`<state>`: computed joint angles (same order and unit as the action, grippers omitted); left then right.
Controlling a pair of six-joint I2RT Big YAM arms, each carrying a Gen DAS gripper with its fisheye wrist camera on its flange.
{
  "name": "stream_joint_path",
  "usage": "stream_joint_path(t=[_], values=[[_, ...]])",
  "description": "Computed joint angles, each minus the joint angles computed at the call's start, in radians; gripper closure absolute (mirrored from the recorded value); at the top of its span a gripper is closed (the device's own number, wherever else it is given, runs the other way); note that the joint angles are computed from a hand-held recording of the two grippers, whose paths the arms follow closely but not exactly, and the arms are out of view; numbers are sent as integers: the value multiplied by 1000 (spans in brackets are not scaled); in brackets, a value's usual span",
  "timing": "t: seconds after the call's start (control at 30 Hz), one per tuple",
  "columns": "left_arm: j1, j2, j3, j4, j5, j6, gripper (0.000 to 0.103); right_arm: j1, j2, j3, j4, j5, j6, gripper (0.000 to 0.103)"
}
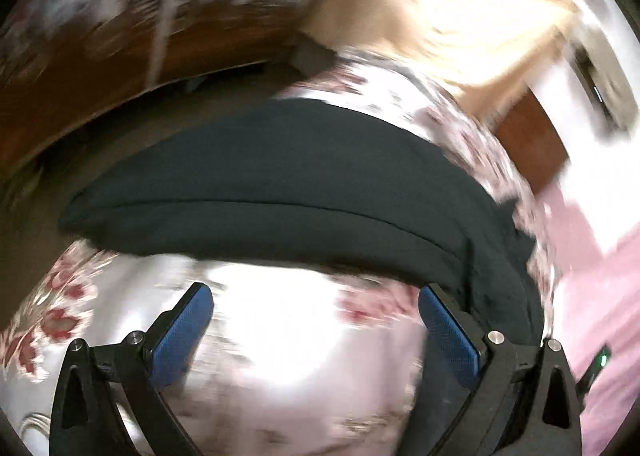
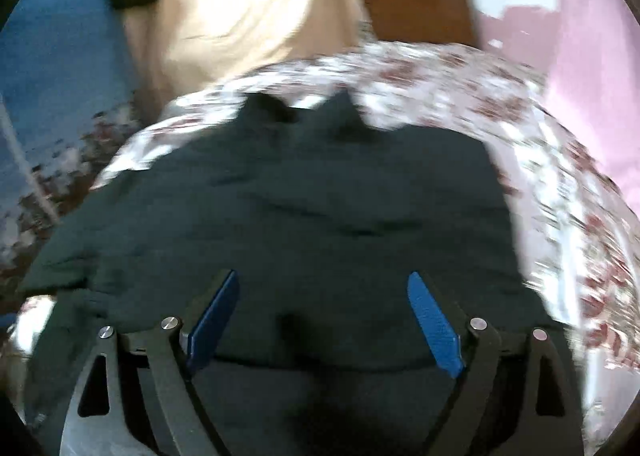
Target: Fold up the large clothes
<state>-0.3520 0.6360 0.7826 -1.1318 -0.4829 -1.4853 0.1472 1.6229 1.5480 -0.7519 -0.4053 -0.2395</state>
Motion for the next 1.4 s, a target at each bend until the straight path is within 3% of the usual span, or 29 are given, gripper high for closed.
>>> stream_joint_path(t=[0.13,0.3,0.47,0.53,0.63,0.8,0.9,0.97,1.2,1.33,1.4], values=[[99,-134,-114,125,39,-63,0,139,-38,-33,4,61,-48,20],[279,-177,-201,265,153,-21,0,288,-25,-53,55,212,-76,20],[401,-196,-258,336,223,-35,0,362,11,-58,97,310,-74,20],[432,-209,-277,356,230,-51,7,389,0,-92,129,352,-99,17],[439,-218,-289,372,217,-60,26,402,-22,-147,184,377,-111,14],[434,-278,-318,379,178,-93,67,390,-38,-176,213,341,-93,13],[410,-310,-315,360,106,-84,87,387,-33,-172,215,334,-95,12],[365,-290,-282,337,26,-44,92,388,-31,-170,215,336,-94,12],[190,-173,-100,252,-253,167,94,396,-16,-155,201,363,-104,11],[104,-89,22,245,-348,310,94,349,-33,-113,123,231,-78,11],[69,-43,73,275,-359,378,94,315,-65,-114,106,179,-80,11]])
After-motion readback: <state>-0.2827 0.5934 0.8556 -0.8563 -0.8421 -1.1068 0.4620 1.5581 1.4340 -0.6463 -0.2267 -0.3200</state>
